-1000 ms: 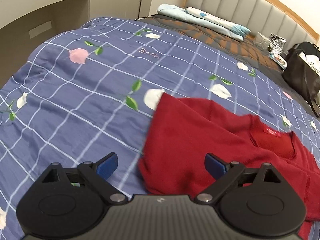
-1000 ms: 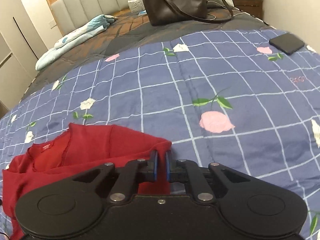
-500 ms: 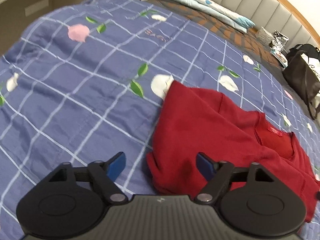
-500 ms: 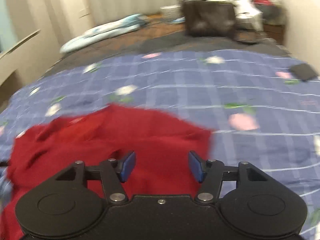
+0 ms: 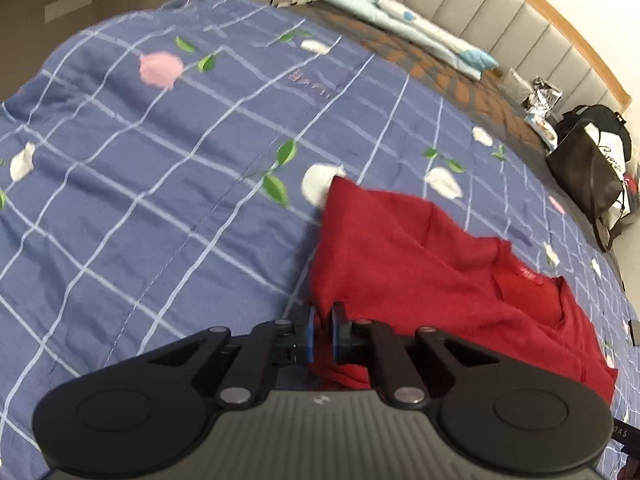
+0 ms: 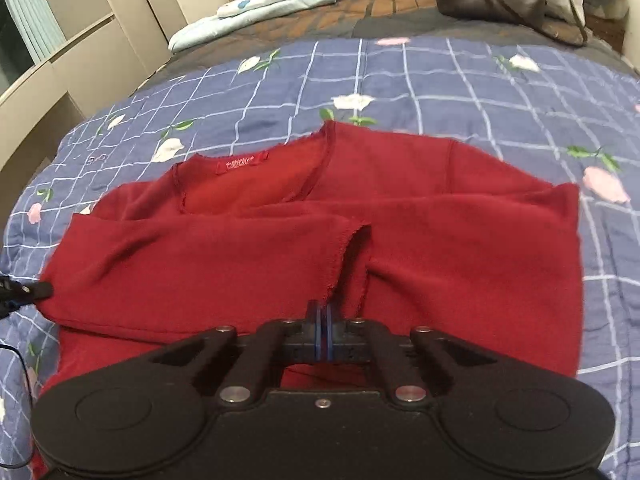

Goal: Fold small clothes

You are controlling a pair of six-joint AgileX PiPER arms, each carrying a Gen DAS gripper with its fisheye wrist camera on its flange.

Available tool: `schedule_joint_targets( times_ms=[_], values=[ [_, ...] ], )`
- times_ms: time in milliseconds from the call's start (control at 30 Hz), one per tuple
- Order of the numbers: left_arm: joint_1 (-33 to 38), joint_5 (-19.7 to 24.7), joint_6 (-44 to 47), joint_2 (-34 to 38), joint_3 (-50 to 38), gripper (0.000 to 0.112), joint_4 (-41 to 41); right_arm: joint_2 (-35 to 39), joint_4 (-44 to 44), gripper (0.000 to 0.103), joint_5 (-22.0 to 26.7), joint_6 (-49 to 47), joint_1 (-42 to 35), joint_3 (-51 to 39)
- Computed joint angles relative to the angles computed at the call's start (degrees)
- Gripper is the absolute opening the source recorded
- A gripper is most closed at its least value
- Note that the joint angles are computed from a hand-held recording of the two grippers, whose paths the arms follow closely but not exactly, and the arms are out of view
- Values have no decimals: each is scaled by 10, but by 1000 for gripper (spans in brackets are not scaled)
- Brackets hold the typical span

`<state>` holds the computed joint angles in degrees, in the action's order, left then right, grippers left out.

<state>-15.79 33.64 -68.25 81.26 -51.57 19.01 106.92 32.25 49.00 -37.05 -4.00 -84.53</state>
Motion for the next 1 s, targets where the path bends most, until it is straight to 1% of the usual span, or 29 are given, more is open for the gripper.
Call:
schedule_joint_targets(
  times_ms=[100,200,233,267,300,333,367,400,433,467,500,533,567,600,667,767,833,900,967,1000],
  values=[
    [-1,4,33,12,-6,9,-18,0,-21,1,2,16,3,2],
    [1,5,34,2,-4,16,-26,-5,-34,1,-12,19,10,18],
    [2,6,23,-4,0,22,-22,-9,-31,2,-16,19,9,24],
    [2,10,16,-11,3,38,-19,-13,-31,3,-18,23,8,29],
    [0,17,6,-21,6,49,-12,-18,-30,5,-19,25,7,33],
    [-8,30,-17,-31,8,68,8,-22,-31,12,-21,27,6,37],
    [-20,44,-46,-44,13,75,34,-32,-31,20,-23,28,4,45],
    [-33,58,-69,-60,19,76,59,-44,-25,23,-25,24,1,56],
    [-39,65,-70,-75,25,81,63,-56,-12,32,-23,12,-7,67],
    [-45,76,-66,-94,32,87,60,-69,1,47,-18,2,-16,79],
    [-58,92,-76,-110,38,90,66,-88,13,54,-13,-8,-28,97],
    [-76,112,-93,-126,44,92,78,-103,20,66,-11,-15,-36,112],
    [-93,130,-102,-145,53,94,83,-124,27,72,-8,-27,-48,133],
    [-111,148,-103,-162,60,96,81,-145,31,74,-1,-38,-61,153],
    [-151,187,-110,-186,69,98,75,-188,23,84,13,-45,-85,194],
    [-224,241,-123,-216,84,100,56,-254,0,90,49,-45,-135,254],
    [-268,263,-129,-233,96,100,28,-296,-24,92,77,-37,-171,290],
    [-308,276,-126,-241,103,100,-4,-335,-49,93,110,-29,-210,322],
    [-354,277,-132,-247,113,100,-27,-364,-67,93,143,-37,-261,352],
    [-370,270,-126,-250,119,100,-41,-376,-74,93,154,-40,-280,363]
  ],
)
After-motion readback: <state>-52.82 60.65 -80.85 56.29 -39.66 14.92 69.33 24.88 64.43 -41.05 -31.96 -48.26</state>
